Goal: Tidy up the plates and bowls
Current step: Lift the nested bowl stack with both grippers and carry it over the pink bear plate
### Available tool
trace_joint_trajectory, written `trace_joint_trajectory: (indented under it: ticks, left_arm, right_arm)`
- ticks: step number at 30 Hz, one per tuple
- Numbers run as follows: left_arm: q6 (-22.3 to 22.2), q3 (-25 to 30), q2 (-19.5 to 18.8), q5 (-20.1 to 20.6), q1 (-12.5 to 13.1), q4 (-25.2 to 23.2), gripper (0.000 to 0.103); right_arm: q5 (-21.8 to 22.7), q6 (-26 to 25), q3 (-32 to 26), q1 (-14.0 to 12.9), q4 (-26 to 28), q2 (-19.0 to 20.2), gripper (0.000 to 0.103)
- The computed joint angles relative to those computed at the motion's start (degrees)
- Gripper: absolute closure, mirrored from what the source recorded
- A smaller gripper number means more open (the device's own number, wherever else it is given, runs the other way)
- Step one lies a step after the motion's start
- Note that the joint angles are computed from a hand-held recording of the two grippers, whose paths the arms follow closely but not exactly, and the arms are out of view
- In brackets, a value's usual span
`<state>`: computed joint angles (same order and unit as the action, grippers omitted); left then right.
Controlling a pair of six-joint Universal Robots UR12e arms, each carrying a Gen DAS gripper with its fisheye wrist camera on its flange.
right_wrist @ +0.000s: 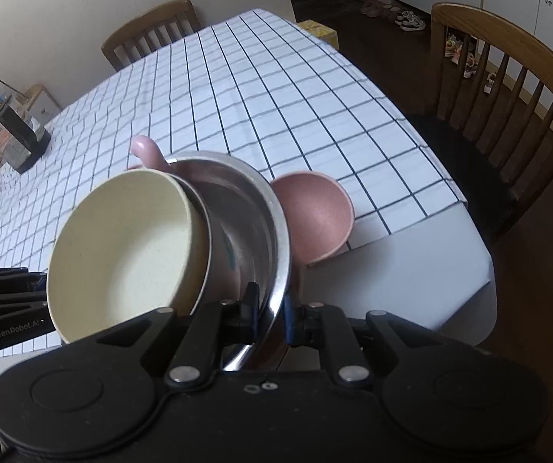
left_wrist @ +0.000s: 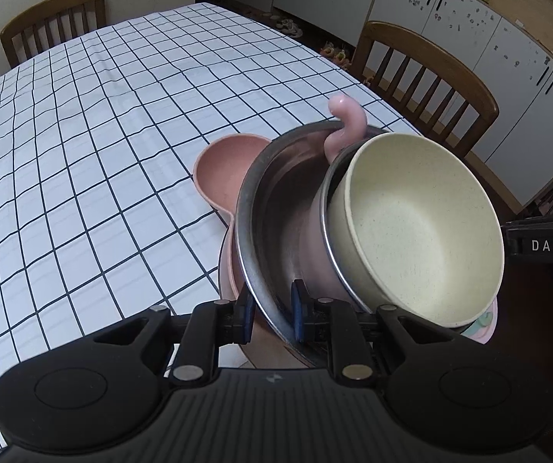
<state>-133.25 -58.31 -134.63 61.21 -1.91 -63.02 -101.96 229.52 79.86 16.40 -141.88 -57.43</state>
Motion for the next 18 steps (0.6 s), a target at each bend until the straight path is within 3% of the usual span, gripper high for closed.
trace_joint_trajectory:
  ticks: [8, 14, 18]
  left_arm:
    - [0.23, 0.60, -0.09, 0.74, -0.08, -1.09, 0.085]
    - [-0.27, 0.40, 0.21, 0.23, 0.26, 0.27, 0.084]
    - [-0.51, 0.08, 0.58, -0.53, 0.68, 0.75, 0.079]
  right_arm:
    - [-0.01, 1.33, -0.61, -0.02, 1.31, 0.27, 0.089]
    - [-1.62, 1.82, -1.16, 0.20, 2.25, 0.27, 0.082]
    - [-2.53, 2.17, -1.08, 0.30, 2.76, -0.06, 0.080]
